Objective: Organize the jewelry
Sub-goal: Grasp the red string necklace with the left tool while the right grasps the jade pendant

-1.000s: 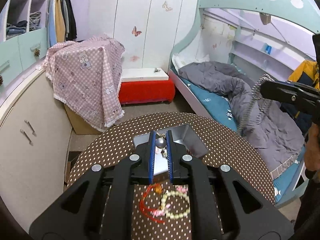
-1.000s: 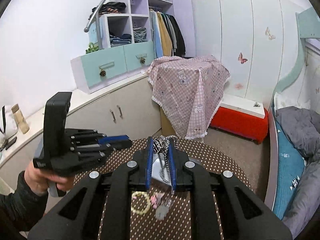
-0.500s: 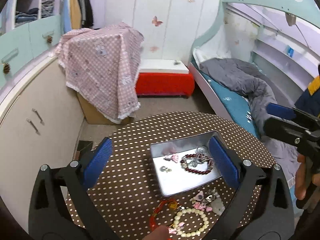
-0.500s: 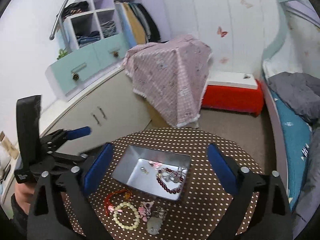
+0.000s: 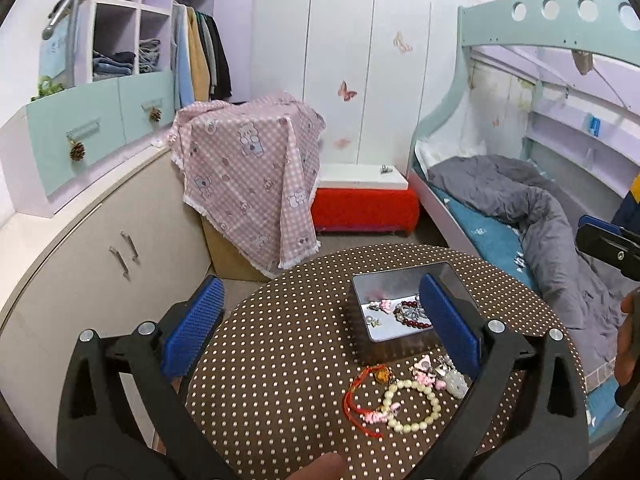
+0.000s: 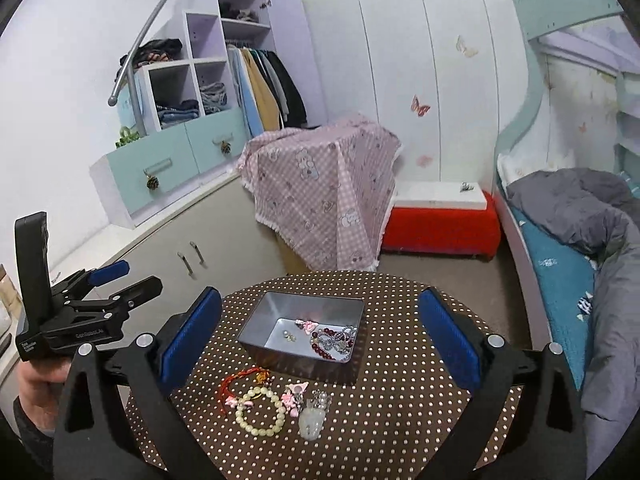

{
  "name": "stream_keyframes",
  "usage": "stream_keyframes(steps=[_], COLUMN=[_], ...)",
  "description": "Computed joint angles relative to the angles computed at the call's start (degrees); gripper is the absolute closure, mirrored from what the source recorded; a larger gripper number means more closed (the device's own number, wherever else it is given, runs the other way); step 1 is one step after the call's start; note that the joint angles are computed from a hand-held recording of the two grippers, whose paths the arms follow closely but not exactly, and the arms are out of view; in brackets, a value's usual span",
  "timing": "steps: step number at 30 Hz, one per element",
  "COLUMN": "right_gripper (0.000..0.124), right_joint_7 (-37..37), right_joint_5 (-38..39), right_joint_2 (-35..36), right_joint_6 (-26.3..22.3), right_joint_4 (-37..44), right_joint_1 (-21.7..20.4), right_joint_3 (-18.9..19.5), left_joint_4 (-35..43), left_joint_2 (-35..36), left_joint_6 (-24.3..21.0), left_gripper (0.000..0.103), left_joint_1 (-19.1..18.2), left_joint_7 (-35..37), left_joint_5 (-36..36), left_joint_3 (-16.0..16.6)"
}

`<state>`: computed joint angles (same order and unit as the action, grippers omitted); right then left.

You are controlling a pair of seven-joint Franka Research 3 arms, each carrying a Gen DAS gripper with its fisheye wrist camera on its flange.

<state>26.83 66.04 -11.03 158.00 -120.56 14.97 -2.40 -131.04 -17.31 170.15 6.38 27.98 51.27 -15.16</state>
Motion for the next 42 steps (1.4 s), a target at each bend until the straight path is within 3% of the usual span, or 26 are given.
stream_keyframes(steps=[11,19,24,29,37,42], right_gripper=[0.029,0.029,0.029,0.029,0.029,0.029], right_joint_7=[-5.55,-7.87,-7.53,-4.72,0.72,3.54], right_joint_5=[4.11,5.91,5.16,2.57,-4.1,-7.46], right_joint_2=[-8.07,-10.72,-10.52,-8.74,-4.33,-1.58], right_joint_6=[6.9,10.69,11.79,11.41,10.55,10.23], right_joint_4=[-9.01,-13.54,-14.98,-15.53,-14.98,-14.36], right_joint_1=[3.93,6.56,7.33,6.65,4.49,3.29], right_joint_3=[-0.66,-1.82,-2.22,-2.26,-1.19,-0.42], left_joint_4=[-6.45,-10.22,-10.32,-8.38,-2.2,0.06], left_joint_2=[-6.8,-8.32,-6.56,-1.34,10.11,13.75], left_joint_6=[1.0,3.06,2.06,0.09,-7.02,-8.3], left_gripper=[0.006,0.006,0.006,0.007,0.007,0.012], left_joint_1=[4.46,6.49,7.06,4.43,-4.46,-7.82], left_joint_7=[-7.9,-10.93,-11.55,-10.03,2.31,9.78], left_joint_5=[6.25,7.66,8.97,9.76,2.1,-3.29], left_joint_3=[-4.05,-5.18,-6.32,-4.34,2.26,4.7])
